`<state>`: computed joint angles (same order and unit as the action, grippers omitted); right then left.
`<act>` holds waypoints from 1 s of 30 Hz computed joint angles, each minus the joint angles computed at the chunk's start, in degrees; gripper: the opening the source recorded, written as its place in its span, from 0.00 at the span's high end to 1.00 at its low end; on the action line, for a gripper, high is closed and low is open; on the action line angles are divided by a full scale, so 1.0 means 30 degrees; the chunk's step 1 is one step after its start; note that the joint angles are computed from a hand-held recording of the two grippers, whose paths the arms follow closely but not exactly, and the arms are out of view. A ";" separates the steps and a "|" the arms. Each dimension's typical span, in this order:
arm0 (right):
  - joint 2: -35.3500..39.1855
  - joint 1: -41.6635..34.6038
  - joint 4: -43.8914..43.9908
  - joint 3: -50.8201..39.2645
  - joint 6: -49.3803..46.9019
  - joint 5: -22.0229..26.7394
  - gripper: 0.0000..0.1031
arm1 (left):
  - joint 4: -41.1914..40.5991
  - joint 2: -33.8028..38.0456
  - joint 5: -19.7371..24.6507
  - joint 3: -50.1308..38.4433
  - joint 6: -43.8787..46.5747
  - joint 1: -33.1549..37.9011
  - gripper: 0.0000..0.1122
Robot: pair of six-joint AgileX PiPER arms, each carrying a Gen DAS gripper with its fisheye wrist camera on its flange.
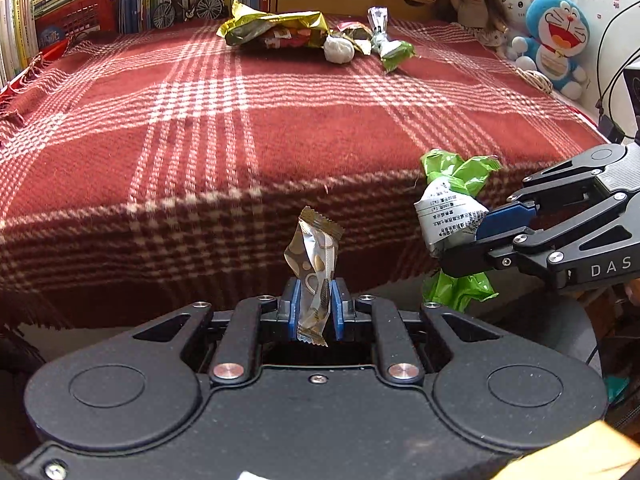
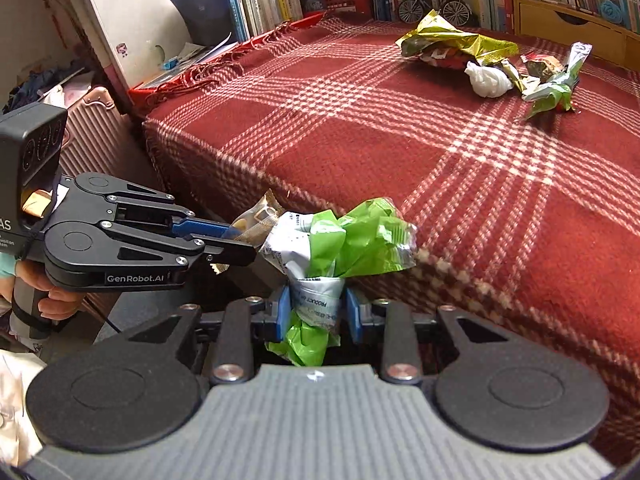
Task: Collect trash
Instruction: 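Lift both wrappers and carry them down to the black trash bin, then open both tools to drop the wrappers into the bin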
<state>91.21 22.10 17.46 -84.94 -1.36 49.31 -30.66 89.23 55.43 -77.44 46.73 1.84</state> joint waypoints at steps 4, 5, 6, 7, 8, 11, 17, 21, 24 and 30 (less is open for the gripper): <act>0.0547 0.0695 -0.0664 0.0110 0.0735 0.0649 0.65 | 0.0502 -0.0018 -0.0058 0.0781 0.0108 -0.0125 0.86; 0.0702 0.0854 -0.0816 0.0138 0.0894 0.0843 0.65 | 0.0571 0.0010 -0.0017 0.0940 0.0168 -0.0160 0.86; 0.0860 0.0990 -0.0976 0.0104 0.1034 0.1031 0.65 | 0.0700 0.0029 -0.0016 0.1084 0.0180 -0.0226 0.86; 0.1065 0.1195 -0.1254 0.0112 0.1254 0.1282 0.65 | 0.0846 0.0052 -0.0054 0.1248 0.0191 -0.0305 0.86; 0.1240 0.1323 -0.1379 0.0123 0.1364 0.1466 0.66 | 0.1111 0.0139 -0.0077 0.1368 0.0095 -0.0451 0.86; 0.1828 0.1534 -0.1431 0.0068 0.1500 0.2069 0.67 | 0.1731 0.0522 0.0024 0.1649 -0.0254 -0.0724 0.86; 0.3210 0.1785 -0.1770 -0.0292 0.2024 0.3229 0.69 | 0.3127 0.1456 -0.0154 0.1980 -0.1201 -0.1150 0.86; 0.3806 0.1872 -0.1662 -0.0497 0.2011 0.3525 0.69 | 0.3513 0.2076 0.0083 0.1896 -0.1493 -0.1273 0.86; 0.4218 0.2056 -0.1592 -0.0749 0.2097 0.3696 0.69 | 0.4132 0.2327 0.0053 0.2034 -0.2019 -0.1725 0.85; 0.4894 0.2569 -0.1824 -0.1226 0.2648 0.3740 0.67 | 0.4484 0.2940 0.0327 0.1889 -0.2307 -0.2139 0.82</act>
<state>105.89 29.80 11.99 -88.61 6.59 60.53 -17.20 98.05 56.41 -71.77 39.81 -4.58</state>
